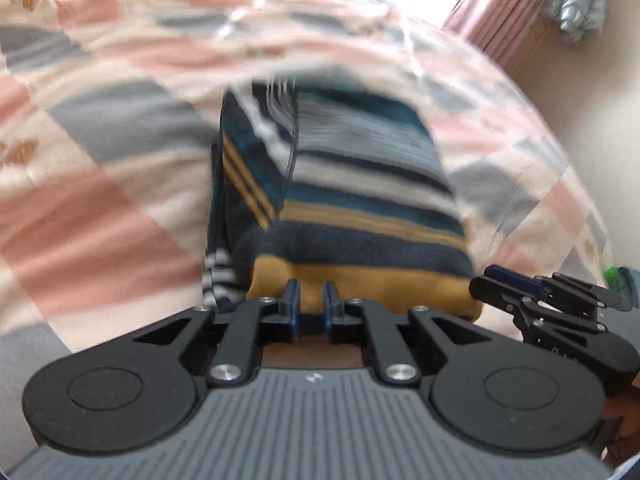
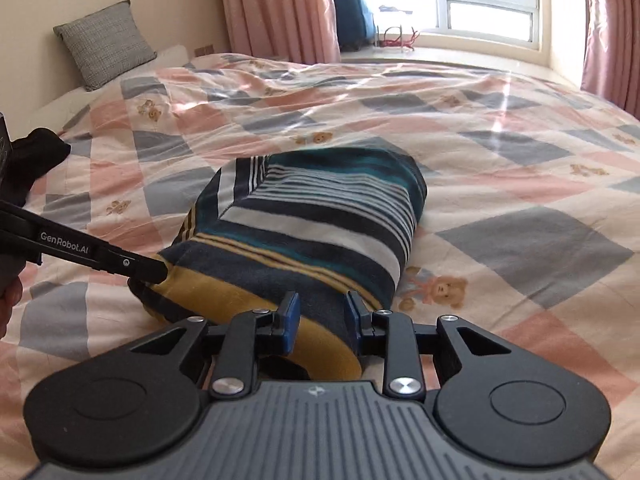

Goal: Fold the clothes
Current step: 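Release the sweater bundle and pull both grippers back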

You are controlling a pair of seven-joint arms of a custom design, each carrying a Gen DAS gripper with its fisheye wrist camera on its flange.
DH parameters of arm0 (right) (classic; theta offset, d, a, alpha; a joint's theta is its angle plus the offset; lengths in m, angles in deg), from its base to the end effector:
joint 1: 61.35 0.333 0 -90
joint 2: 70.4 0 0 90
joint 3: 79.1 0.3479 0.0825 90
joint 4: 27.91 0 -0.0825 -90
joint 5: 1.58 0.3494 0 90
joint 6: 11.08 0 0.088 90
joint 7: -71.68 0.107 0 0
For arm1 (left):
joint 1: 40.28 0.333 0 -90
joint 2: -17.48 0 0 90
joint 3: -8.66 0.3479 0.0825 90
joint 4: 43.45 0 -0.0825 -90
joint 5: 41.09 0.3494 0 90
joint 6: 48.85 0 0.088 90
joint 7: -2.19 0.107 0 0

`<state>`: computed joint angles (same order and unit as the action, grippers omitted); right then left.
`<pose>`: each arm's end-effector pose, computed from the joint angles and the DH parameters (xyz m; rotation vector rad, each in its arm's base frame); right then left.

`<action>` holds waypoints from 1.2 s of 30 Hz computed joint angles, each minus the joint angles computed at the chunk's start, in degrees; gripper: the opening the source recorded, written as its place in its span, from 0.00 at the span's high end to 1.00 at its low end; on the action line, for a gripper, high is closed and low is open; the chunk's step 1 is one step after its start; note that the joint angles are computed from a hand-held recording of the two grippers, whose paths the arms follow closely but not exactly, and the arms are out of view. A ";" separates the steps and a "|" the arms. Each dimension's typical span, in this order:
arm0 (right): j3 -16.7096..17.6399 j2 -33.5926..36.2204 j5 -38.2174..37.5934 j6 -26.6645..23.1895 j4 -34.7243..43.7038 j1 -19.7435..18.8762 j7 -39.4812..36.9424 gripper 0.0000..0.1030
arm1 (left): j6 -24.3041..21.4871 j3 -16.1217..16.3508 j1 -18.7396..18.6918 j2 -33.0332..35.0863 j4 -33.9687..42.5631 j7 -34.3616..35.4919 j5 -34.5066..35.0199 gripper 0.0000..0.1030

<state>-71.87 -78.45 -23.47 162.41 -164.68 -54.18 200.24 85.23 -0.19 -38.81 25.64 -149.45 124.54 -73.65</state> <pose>0.4688 0.1520 0.5155 -1.6682 1.7596 -0.5591 0.5981 -0.0807 0.5307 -1.7018 2.4537 -0.9159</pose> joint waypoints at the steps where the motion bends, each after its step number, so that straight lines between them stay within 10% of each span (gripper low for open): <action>1: -1.42 0.55 3.87 -0.68 -0.13 1.96 -3.06 0.70 | -0.25 0.13 -0.60 0.54 0.26 -2.51 2.13 0.93; 5: -3.31 0.90 10.93 -3.81 1.25 4.34 -7.21 0.68 | -0.63 0.24 -2.32 0.15 1.38 -11.03 8.75 0.93; 9: -4.42 -2.17 18.55 -7.29 1.58 5.35 -9.24 0.67 | -5.70 0.63 -3.43 -2.24 3.05 -19.59 15.90 0.65; 15: -5.34 -5.36 24.92 -19.07 5.52 6.17 -12.52 0.52 | -10.39 0.64 -4.70 -7.06 2.67 -28.70 23.19 0.51; 24: -5.87 -6.68 28.62 -27.00 7.76 5.89 -19.50 0.37 | -13.13 0.61 -5.63 -10.27 0.29 -36.08 27.05 0.49; 29: -6.84 -7.13 31.48 -27.87 6.43 5.79 -23.61 0.35 | -7.79 3.90 -3.80 -13.35 -7.16 -38.36 4.55 0.36; 36: -8.51 -7.67 36.19 -28.45 4.35 4.92 -28.42 0.34 | 13.65 5.13 -5.23 -15.97 -22.34 -36.11 -38.97 0.29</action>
